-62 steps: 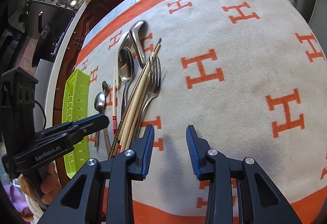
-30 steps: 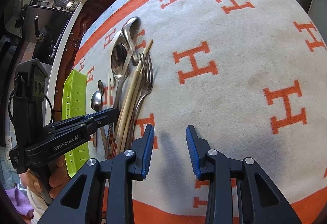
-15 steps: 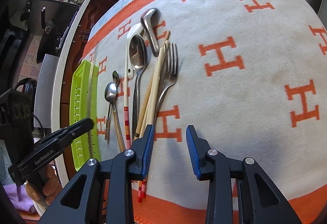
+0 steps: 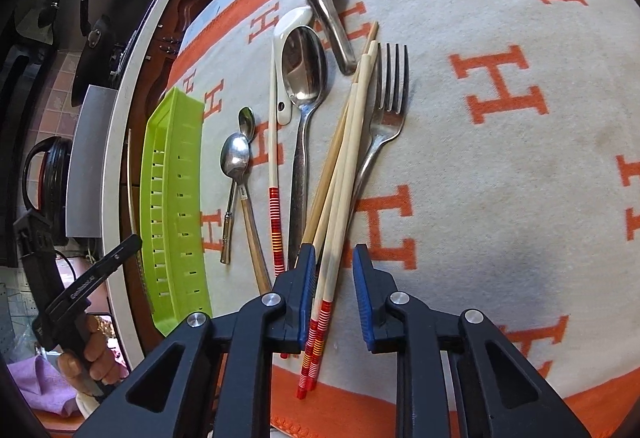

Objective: Organize utensils
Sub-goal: 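Carry the metal chopstick into the green tray with the left gripper while the right gripper grasps a red-striped chopstick, then lower the red-striped chopstick into the green tray and open the right gripper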

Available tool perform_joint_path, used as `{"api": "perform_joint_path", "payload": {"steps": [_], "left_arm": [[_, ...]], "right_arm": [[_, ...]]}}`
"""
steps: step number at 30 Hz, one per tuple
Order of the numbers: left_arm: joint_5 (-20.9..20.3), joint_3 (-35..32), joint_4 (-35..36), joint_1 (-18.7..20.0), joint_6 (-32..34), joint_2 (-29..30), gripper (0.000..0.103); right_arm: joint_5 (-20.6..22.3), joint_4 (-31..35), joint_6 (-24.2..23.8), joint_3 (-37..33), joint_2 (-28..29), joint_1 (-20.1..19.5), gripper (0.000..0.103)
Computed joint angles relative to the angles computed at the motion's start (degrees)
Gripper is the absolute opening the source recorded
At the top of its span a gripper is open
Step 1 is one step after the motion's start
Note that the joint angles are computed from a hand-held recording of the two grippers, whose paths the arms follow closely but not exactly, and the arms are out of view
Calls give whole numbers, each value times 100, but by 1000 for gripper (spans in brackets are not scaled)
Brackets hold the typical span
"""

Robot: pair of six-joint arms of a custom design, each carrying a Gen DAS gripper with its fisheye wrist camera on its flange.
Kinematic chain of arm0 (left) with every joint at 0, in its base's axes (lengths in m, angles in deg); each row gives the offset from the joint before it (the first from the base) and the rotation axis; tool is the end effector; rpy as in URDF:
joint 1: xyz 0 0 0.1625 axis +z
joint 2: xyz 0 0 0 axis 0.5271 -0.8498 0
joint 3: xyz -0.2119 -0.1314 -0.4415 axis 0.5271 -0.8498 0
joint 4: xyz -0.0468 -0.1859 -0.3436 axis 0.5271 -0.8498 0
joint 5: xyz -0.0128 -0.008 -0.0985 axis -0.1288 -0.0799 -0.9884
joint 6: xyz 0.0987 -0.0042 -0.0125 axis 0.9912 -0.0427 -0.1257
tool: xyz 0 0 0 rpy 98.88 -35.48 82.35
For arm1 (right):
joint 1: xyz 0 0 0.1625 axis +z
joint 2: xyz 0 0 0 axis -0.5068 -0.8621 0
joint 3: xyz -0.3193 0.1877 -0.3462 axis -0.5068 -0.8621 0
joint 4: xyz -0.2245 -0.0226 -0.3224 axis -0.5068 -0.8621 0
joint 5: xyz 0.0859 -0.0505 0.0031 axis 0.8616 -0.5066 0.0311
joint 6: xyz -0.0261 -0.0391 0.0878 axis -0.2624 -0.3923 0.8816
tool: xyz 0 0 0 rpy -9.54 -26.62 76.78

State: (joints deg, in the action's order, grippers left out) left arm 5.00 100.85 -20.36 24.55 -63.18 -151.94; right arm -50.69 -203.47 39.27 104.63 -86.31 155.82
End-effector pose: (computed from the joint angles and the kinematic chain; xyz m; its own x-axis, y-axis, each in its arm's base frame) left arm -0.0732 -0.4636 0.4674 -0.7518 0.1670 -0.6379 0.2797 0.9568 -0.0791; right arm 0.3934 -0.3901 0.0606 -0.9188 0.3519 0.1790 0.2767 0.8973 -0.3440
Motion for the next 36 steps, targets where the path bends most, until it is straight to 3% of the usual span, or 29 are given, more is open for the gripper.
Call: {"api": "perform_joint_path", "payload": {"steps": [4,11,18,29,36], "left_arm": [[340,92,-27,171,60,98,5],[496,249,-171,53,79,-25,22],[337,296,-309,-242,94,-273,22],[287,288,-375,-323,48,-414,22],[498,303,-309,-412,-96,-585,22]], "right_arm": [[-23,97,64,-113,77,-6,19],[-6,185,169,-137,93,-85,16],[-11,-116,78,-143,235,-102,6],[-176,-317,122,-63,98,93,6],[57,-379,-92,-281,48,309,6]]}}
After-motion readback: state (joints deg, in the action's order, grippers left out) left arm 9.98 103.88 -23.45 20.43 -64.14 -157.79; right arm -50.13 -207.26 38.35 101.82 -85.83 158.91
